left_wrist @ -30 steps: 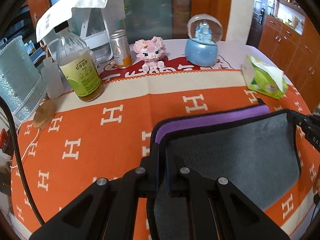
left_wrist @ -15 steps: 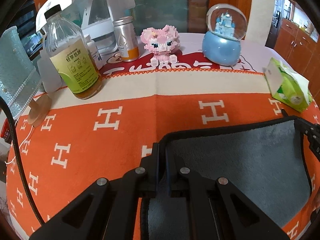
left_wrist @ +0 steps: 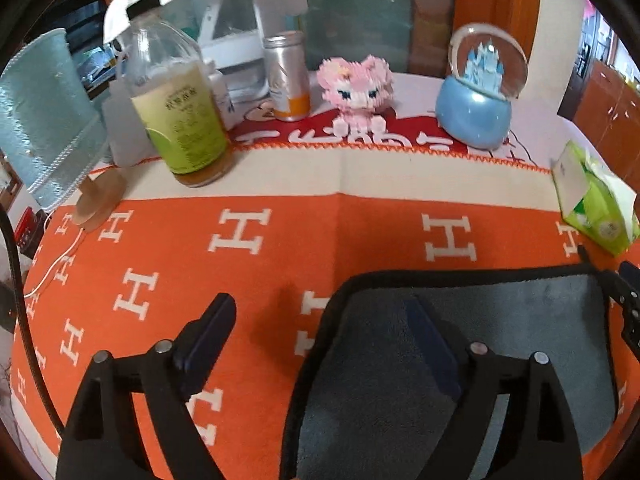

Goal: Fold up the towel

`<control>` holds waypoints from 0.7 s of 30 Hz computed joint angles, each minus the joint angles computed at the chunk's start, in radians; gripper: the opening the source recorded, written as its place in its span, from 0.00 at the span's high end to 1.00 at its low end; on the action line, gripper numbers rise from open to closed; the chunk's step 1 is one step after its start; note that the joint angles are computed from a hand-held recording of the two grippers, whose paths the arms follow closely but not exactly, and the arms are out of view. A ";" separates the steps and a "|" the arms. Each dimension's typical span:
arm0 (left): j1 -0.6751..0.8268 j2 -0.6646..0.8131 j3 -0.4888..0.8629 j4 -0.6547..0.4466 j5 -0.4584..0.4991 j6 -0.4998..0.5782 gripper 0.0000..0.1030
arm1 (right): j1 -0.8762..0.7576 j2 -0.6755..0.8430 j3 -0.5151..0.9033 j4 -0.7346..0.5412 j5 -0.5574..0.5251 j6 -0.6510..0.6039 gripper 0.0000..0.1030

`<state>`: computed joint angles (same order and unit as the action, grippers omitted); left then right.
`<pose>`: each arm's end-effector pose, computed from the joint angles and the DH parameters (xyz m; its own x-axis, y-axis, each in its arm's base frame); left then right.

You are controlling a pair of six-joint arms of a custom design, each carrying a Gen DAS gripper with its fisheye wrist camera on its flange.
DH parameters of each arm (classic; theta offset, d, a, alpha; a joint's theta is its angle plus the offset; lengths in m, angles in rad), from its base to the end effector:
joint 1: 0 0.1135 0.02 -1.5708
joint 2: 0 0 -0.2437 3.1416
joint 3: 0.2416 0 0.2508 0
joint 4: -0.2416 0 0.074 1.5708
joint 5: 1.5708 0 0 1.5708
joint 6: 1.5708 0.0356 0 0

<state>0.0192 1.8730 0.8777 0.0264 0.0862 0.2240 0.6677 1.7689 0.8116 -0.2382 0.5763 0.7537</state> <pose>0.3374 0.0034 0.0843 -0.7969 0.2061 -0.5678 0.2119 0.9756 0.0566 0.2439 0.1676 0.0913 -0.7807 0.1152 -0.6142 0.2358 0.9645 -0.1188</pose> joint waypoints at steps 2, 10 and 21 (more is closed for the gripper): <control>0.005 -0.023 -0.005 -0.024 -0.001 0.002 0.11 | 0.017 -0.018 0.009 -0.034 0.008 0.010 0.60; 0.015 -0.186 -0.110 -0.056 0.040 0.034 0.01 | 0.086 -0.093 0.029 -0.155 0.011 0.129 0.60; 0.050 -0.588 -0.271 -0.276 0.155 0.085 0.01 | 0.261 -0.283 0.019 -0.352 0.024 0.372 0.34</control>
<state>0.0690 1.2853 0.6071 -0.2496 0.2416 0.3093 0.9291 1.4856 0.8302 -0.5900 0.6003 1.1257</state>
